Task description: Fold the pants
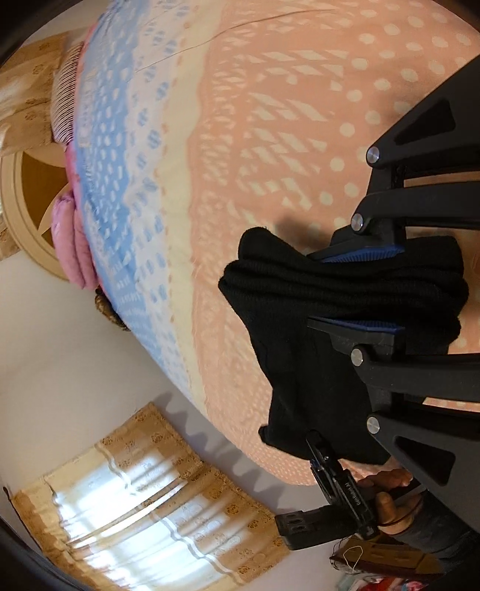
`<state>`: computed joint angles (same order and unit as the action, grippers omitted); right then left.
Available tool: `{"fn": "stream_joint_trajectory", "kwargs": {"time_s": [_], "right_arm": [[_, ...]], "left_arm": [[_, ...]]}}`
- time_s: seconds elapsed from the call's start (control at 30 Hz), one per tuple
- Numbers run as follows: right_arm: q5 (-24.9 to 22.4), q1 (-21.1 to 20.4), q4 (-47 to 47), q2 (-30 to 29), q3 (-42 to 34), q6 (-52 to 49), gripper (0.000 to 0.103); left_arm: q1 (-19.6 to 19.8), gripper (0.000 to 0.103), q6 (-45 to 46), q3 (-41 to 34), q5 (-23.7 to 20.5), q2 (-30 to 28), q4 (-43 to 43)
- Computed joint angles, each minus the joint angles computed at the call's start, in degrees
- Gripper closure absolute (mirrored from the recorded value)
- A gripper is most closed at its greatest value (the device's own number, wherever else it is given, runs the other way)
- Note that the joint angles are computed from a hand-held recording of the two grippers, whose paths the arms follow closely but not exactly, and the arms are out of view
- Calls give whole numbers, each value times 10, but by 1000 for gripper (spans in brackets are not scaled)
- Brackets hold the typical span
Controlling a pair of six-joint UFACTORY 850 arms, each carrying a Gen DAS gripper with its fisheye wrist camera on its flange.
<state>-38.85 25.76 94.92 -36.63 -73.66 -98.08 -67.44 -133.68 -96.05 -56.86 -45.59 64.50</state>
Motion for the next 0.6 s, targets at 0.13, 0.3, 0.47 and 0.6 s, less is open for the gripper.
{"fn": "stream_joint_trajectory", "kwargs": {"time_s": [0.13,0.3,0.47,0.6], "right_arm": [[5,-2,-1,-7,-3,9,70],[6,-8,18,-5,8,0,63],[9,-16,34,0,19,-9,54],[22,-18,58,19,41,-38,54]], "left_arm": [[-1,44,25,-14,-25,-10,-18],[-2,34,29,-9,-43,-4,-36],[-11,26,33,-12,-67,-6,-52],[-19,26,31,-13,-74,-3,-60]]}}
